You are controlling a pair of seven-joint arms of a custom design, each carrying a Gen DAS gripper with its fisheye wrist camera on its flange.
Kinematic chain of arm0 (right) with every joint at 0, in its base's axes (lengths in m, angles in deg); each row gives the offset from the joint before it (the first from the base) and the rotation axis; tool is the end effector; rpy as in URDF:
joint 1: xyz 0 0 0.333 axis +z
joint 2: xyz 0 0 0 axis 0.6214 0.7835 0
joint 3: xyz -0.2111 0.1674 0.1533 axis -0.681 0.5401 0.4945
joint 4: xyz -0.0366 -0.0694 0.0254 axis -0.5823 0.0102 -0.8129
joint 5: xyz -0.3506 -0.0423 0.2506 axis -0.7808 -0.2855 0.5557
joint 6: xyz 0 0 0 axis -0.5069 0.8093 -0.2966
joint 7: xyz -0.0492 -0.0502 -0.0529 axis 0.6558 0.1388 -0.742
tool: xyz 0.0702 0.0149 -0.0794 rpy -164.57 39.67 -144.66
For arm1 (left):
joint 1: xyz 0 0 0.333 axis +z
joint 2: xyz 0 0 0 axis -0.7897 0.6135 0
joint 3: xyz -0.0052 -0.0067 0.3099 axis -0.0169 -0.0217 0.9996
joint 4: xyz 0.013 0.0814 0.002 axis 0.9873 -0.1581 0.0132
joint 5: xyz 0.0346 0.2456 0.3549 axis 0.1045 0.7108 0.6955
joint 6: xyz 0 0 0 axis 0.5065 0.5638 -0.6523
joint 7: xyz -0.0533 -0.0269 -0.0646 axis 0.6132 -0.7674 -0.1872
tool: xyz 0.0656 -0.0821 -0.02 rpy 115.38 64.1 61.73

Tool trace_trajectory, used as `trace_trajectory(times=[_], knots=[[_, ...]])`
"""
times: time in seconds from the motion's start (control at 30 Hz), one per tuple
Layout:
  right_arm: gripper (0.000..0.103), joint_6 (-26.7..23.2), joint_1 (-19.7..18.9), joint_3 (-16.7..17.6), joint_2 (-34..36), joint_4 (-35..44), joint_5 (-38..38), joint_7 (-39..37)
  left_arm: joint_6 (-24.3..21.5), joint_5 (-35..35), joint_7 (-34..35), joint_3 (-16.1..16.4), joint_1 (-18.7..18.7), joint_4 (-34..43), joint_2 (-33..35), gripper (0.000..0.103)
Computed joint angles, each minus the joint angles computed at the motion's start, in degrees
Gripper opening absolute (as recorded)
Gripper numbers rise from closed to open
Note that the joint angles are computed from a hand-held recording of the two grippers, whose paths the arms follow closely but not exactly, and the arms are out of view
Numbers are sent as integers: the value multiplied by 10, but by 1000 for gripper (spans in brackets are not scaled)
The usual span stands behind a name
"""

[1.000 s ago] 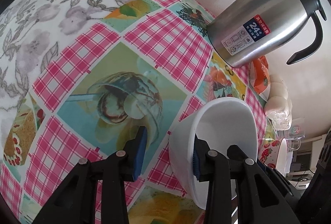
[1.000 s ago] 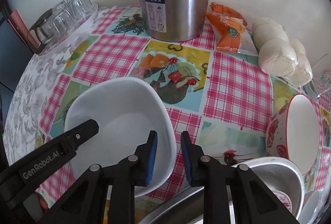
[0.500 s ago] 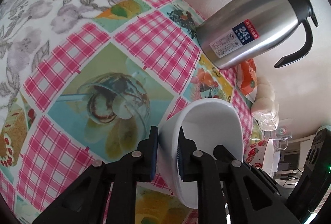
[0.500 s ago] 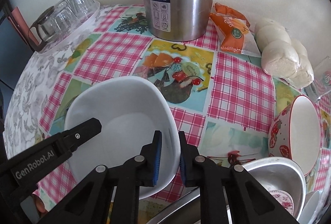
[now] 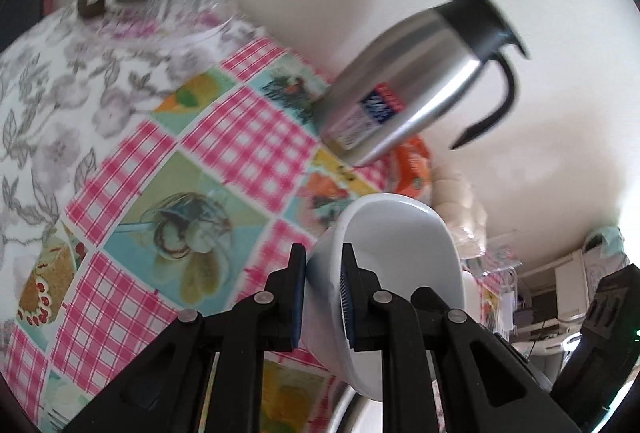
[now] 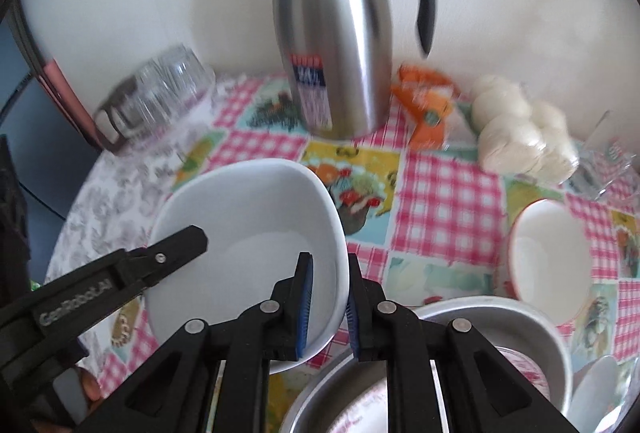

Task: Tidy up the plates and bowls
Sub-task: 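Lift the white square bowl with both tools and carry it over the basin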

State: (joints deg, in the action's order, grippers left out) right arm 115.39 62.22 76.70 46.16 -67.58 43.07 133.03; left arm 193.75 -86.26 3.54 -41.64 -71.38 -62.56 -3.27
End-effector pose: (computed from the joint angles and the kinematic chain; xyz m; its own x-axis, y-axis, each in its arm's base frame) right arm 0.4834 0.2933 0.5878 -0.1832 -0.9658 -0.1837 -0.8375 0.2512 -0.4853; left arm 0.5256 -0.3339 0.5831 -0.1057 -0.8652 0.4902 -0.9082 -0.1168 -0.4020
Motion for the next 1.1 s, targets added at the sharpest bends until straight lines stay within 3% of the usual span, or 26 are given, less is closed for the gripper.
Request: trace_trajectory(times=[0.2, 0.4, 0.8, 1.1], knots=[[16, 9, -8, 9, -81, -43, -37, 54, 10, 48, -7, -14, -20, 13, -23, 17], [16, 6, -13, 15, -170, -105, -53, 101, 9, 30, 22, -16, -49, 20, -31, 17], [16, -17, -1, 9, -313, -217, -46, 188, -36, 91, 9, -41, -82, 47, -24, 17], [17, -62, 19, 3, -364, -262, -20, 201, -84, 112, -10, -50, -93, 39, -20, 17]])
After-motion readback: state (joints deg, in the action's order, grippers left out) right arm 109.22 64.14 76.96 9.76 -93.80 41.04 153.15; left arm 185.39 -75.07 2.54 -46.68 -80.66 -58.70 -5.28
